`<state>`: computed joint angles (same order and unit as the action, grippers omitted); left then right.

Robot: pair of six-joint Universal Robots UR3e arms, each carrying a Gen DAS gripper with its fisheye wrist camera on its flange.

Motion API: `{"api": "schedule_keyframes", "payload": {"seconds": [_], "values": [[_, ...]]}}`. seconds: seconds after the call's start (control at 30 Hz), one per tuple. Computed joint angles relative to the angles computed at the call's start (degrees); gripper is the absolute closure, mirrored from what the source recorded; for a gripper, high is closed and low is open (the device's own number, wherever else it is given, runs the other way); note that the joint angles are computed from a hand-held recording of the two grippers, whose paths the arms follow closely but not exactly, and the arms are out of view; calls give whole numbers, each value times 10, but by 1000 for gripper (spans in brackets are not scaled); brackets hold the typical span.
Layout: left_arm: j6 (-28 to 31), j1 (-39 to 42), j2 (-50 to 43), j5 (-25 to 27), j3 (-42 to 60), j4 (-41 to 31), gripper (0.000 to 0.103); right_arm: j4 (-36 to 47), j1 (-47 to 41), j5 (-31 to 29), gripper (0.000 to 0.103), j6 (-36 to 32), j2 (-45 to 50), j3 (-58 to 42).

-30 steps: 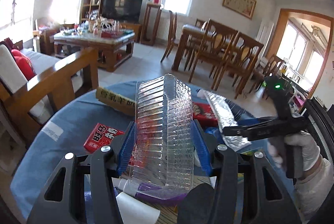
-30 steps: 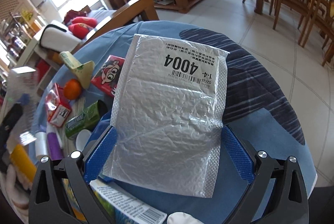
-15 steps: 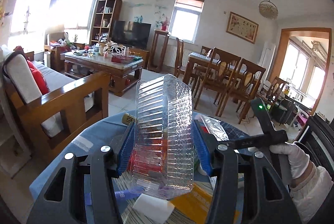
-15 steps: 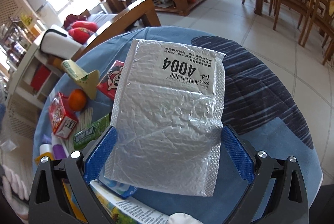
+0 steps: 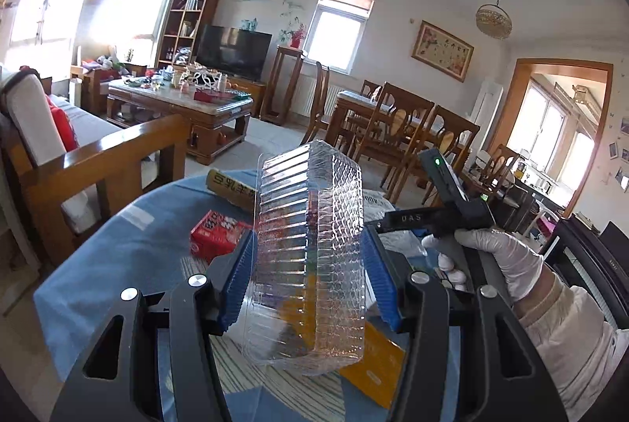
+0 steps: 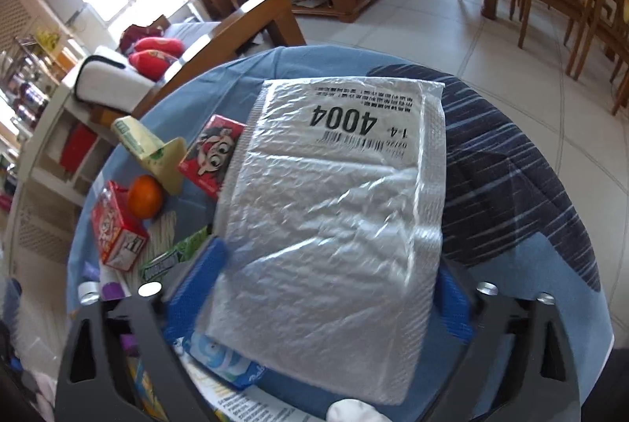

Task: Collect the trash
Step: 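Grasp the clear plastic tray with the left tool while the right tool grasps the silver mailer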

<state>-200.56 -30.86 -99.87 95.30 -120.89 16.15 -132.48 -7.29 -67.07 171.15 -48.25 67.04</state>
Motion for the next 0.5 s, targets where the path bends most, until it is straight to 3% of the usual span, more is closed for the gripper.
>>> {"api": "schedule_keyframes", "payload": {"seconds": [0.07, 0.27, 0.37, 0.5], "values": [[-4, -6, -1, 5, -3, 1, 48, -18, -11, 31, 36, 6, -11, 27], [-6, -23, -9, 12, -5, 4, 48, -112, -60, 115, 69, -4, -92, 170], [-5, -29, -13, 11, 0, 5, 48, -140, -90, 161, 83, -18, -143, 239], [-3, -45, -27, 14, 17, 2, 48, -151, -123, 209, 89, -47, -201, 309]]}}
